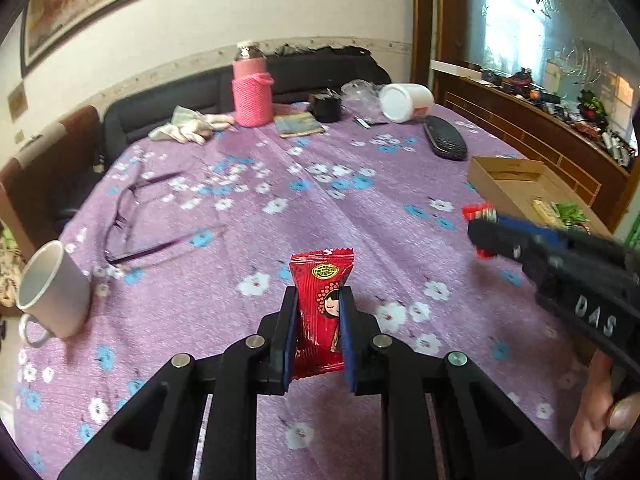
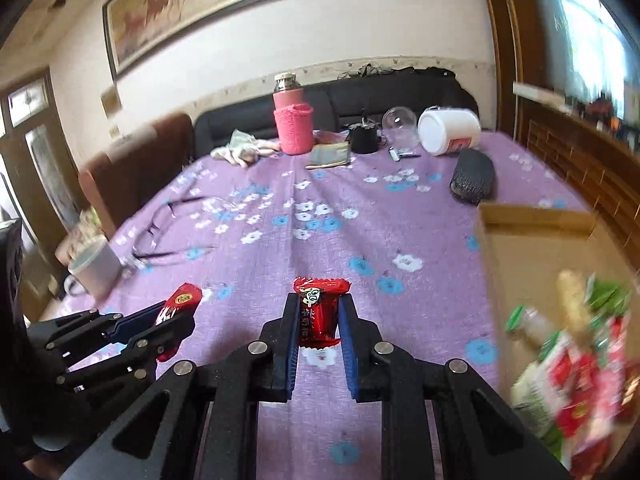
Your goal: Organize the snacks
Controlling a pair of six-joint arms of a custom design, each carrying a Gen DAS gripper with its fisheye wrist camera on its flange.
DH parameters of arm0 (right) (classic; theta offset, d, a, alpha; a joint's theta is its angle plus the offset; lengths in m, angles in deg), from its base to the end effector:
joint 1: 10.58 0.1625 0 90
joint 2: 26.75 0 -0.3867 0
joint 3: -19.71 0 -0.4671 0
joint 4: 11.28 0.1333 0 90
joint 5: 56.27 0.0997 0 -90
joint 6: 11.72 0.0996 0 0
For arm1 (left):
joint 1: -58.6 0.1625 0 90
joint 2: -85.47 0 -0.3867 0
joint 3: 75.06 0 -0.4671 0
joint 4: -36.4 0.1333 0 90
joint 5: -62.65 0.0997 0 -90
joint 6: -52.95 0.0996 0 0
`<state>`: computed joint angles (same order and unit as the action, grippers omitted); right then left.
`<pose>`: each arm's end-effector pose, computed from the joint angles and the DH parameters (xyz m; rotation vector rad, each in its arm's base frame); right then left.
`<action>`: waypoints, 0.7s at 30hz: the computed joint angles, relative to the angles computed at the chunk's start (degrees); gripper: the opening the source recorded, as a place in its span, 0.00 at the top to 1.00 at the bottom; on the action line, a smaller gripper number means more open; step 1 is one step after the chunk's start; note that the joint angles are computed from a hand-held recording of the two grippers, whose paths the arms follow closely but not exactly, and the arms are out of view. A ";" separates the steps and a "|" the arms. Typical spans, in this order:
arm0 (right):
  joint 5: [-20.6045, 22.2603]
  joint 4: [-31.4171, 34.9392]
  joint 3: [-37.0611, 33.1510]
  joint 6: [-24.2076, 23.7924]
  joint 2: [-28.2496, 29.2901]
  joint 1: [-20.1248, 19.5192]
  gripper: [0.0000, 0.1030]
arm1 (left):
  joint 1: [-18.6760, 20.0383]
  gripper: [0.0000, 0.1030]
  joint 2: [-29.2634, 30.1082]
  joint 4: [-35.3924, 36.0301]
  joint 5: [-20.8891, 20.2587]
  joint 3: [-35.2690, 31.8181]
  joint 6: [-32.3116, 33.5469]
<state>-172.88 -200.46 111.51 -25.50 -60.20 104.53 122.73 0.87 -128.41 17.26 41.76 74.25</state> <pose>0.3780 -0.5975 -0.0242 0.6437 -2.5042 1.0141 -0.0584 -0.5862 0.3137 0.5689 2.1998 -0.9106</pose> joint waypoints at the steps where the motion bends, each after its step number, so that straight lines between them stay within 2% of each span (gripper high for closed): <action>1: -0.36 1.30 -0.20 0.03 0.16 0.01 0.81 | -0.09 0.82 0.36 -0.82 0.61 -0.03 0.47; 9: 1.38 -1.05 0.72 -2.71 0.36 0.51 0.81 | -0.72 0.82 2.74 -5.22 3.46 0.14 3.95; 21: 2.13 -0.29 0.45 -2.51 0.34 0.17 0.81 | -1.08 0.82 4.19 -10.65 6.18 0.36 7.46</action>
<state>-170.75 -200.75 111.96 -28.01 -59.87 104.70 121.65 5.06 -139.05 23.44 42.12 81.71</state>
